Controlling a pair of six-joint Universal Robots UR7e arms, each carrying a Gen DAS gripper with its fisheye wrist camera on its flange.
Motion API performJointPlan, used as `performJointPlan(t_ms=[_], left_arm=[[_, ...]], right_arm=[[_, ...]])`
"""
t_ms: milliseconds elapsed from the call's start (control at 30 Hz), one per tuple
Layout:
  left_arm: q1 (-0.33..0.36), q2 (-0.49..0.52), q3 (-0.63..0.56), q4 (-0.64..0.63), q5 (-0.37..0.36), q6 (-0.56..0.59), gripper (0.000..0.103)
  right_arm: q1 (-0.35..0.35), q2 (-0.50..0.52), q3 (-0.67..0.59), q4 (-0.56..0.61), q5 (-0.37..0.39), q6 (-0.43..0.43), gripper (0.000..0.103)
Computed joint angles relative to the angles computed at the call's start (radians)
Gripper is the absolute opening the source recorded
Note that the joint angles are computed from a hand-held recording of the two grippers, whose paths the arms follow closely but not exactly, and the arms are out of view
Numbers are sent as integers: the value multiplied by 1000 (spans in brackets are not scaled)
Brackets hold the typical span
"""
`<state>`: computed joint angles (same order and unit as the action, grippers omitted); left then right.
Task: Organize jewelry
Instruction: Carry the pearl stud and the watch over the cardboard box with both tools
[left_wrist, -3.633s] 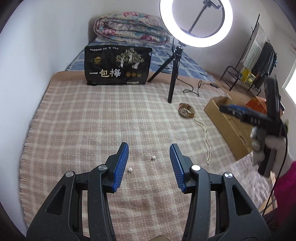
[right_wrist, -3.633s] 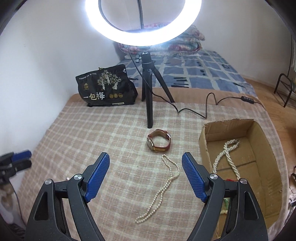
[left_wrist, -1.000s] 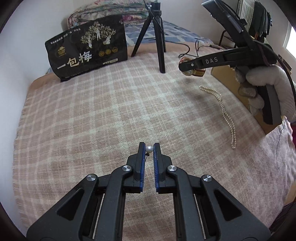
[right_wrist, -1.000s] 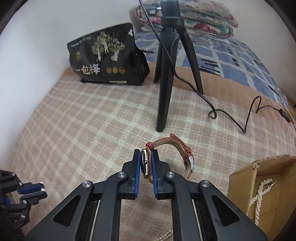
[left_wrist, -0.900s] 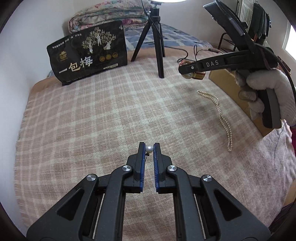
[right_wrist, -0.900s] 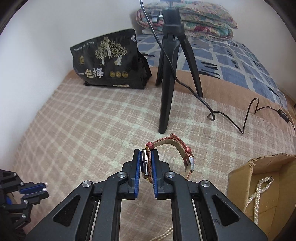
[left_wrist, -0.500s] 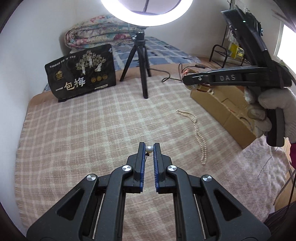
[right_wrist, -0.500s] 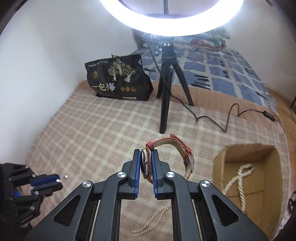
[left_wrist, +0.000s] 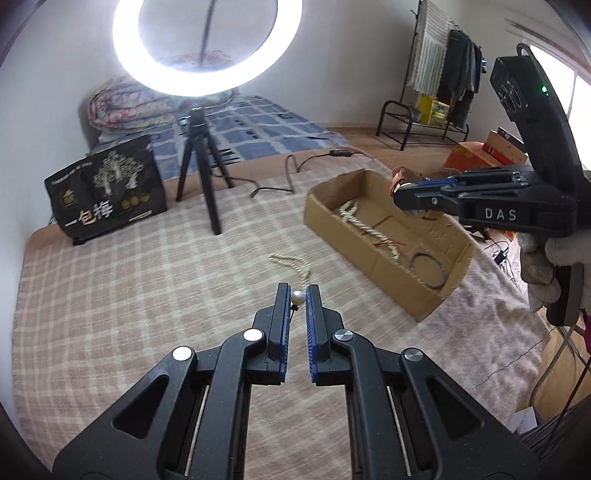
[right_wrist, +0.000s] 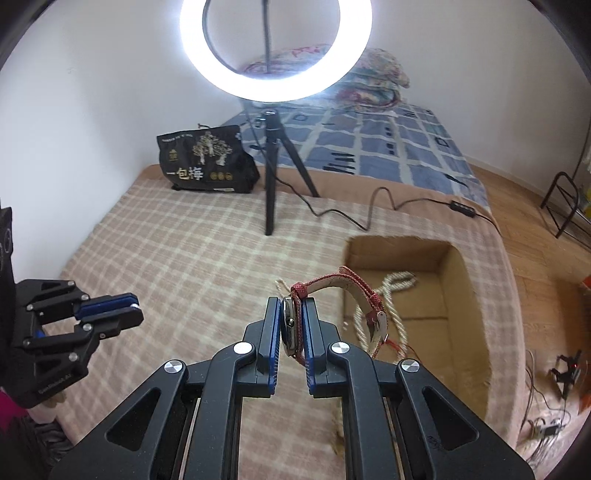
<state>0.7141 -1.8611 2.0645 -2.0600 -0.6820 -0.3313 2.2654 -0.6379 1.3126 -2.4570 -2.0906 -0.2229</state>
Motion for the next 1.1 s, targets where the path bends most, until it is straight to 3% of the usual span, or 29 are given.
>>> performJointPlan(t_ms=[500,1100], left_arm=[[-45,149,15,-178,-84,41,6],[-36,369,-15,-365,-162,159,6]], right_arm=[[-58,-83,79,-58,-34,14,10],[-168,-71,43,-98,25,-5,10]])
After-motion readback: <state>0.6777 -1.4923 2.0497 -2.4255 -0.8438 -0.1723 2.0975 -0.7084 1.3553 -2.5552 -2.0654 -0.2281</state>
